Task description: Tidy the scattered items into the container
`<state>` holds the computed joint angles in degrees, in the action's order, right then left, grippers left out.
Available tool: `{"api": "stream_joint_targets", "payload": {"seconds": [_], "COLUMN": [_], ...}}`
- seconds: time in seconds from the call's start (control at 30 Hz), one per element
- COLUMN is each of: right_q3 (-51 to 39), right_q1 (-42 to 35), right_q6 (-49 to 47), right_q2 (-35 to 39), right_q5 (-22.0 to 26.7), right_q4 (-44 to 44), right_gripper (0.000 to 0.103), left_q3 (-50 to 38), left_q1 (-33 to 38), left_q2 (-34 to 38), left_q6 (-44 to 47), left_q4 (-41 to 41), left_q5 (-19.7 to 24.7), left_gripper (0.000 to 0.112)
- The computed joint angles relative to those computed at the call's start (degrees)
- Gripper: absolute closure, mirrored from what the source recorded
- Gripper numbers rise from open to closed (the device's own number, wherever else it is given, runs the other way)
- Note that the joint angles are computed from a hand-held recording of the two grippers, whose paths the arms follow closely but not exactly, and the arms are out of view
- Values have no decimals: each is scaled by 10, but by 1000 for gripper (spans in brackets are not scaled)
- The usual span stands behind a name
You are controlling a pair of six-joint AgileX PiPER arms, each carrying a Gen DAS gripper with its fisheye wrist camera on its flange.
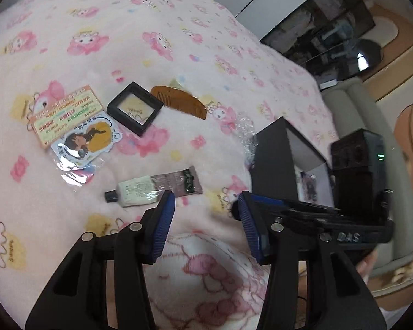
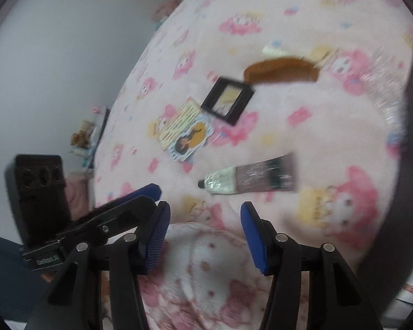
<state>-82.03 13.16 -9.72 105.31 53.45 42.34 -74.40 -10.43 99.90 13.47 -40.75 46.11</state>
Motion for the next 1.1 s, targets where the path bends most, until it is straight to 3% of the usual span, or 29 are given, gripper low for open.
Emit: {"api": "stream_joint_targets", "payload": {"seconds": [0.23, 0.33, 0.57, 0.73, 0.9, 1.03, 1.1], "right_q3": [45, 35, -71, -140, -141, -139, -135], "right_q1": [-36, -33, -12, -13, -23, -26, -12], "right_q6": [22, 11, 110, 132, 81, 41, 54], "right_q2": [-22, -1, 106, 186, 218, 214, 195], "right_q5": [1, 4, -12, 15, 13, 25, 16], "right_q4": [-36, -32, -111, -115, -56, -21, -55], "right_gripper": [53, 52, 49, 46, 37, 47, 50], "left_q3": [60, 97, 72, 11, -15, -5, -3], "left_q1": [43, 78, 117, 118, 121, 114, 100], "left_q2": [-10, 0, 88, 166, 208, 186, 163], "left_q6": [-94, -83, 15, 67, 108, 113, 84], "left_q4": [39, 23, -58, -107, -143, -143, -107], "left_q5": [-52, -66, -36, 11, 42, 38, 25], "left_gripper": [64, 64, 60, 60, 61, 64, 64]}}
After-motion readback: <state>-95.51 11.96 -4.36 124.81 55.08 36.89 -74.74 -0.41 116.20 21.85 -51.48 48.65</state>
